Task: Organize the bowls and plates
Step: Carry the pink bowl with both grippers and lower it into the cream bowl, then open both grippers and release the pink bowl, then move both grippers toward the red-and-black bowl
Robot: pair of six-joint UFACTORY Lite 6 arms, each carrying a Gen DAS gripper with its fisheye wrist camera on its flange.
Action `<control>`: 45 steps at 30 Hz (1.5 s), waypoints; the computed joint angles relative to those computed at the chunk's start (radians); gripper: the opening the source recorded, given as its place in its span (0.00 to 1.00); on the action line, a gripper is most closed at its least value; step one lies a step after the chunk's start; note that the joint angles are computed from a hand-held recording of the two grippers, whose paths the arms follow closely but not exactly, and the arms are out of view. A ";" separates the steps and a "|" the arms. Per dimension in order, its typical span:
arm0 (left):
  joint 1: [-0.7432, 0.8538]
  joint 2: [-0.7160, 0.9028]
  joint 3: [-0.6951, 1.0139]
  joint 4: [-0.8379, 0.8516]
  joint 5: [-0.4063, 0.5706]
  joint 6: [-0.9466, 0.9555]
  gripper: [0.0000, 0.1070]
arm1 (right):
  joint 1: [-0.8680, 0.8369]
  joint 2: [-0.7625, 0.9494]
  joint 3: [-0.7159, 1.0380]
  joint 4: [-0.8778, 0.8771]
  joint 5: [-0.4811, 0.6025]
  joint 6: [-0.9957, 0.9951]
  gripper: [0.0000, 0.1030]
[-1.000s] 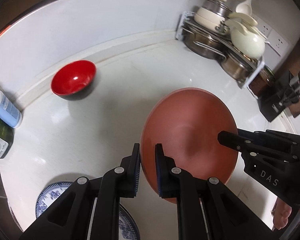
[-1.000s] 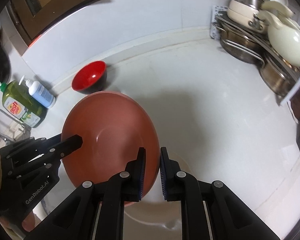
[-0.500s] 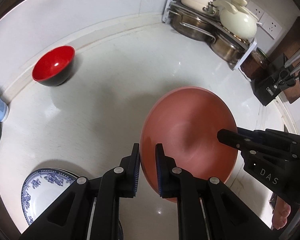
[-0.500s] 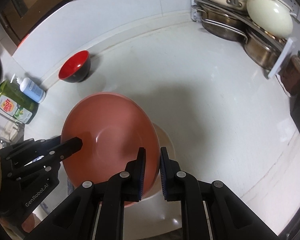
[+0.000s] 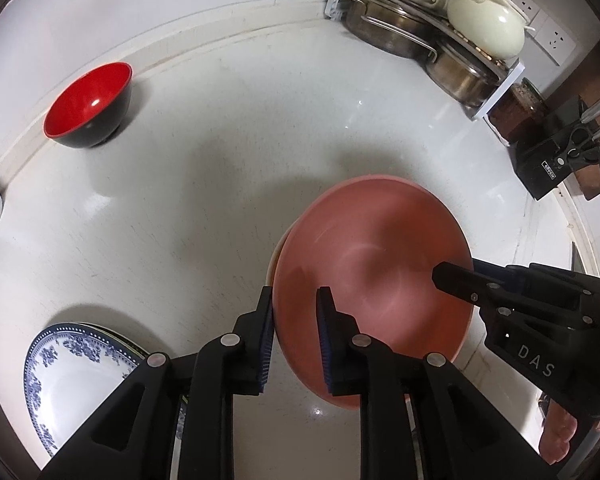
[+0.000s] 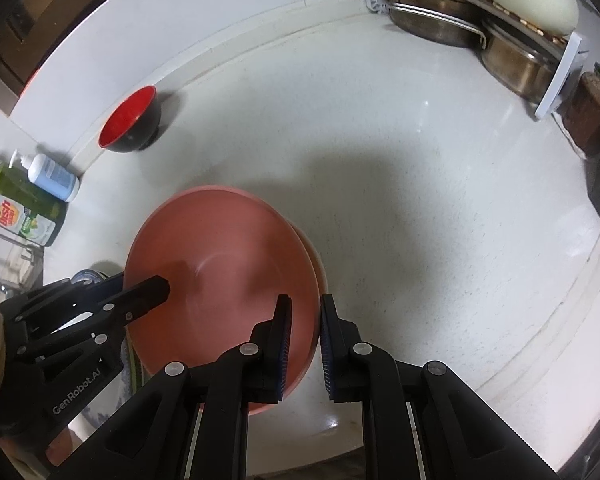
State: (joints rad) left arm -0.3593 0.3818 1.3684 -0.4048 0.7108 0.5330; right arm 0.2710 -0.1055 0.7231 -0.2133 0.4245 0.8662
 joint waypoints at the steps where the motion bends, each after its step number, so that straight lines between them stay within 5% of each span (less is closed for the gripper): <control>1: -0.001 0.002 0.001 0.001 0.002 -0.002 0.20 | -0.004 0.005 -0.002 0.014 -0.006 -0.015 0.15; 10: -0.008 0.000 0.001 0.007 -0.002 -0.024 0.37 | -0.015 0.032 0.003 0.054 -0.020 -0.070 0.18; 13: -0.004 -0.016 -0.008 0.008 -0.017 -0.027 0.45 | -0.003 0.014 -0.004 -0.003 -0.015 -0.020 0.31; 23: 0.046 -0.083 -0.023 -0.009 -0.061 -0.007 0.59 | 0.038 -0.033 0.030 -0.148 0.034 0.086 0.40; 32: 0.142 -0.098 0.027 -0.015 -0.068 -0.006 0.68 | 0.102 0.044 0.182 -0.200 0.064 0.090 0.41; 45: 0.300 -0.003 0.214 0.003 -0.029 0.002 0.68 | 0.150 0.302 0.544 -0.225 0.086 0.045 0.45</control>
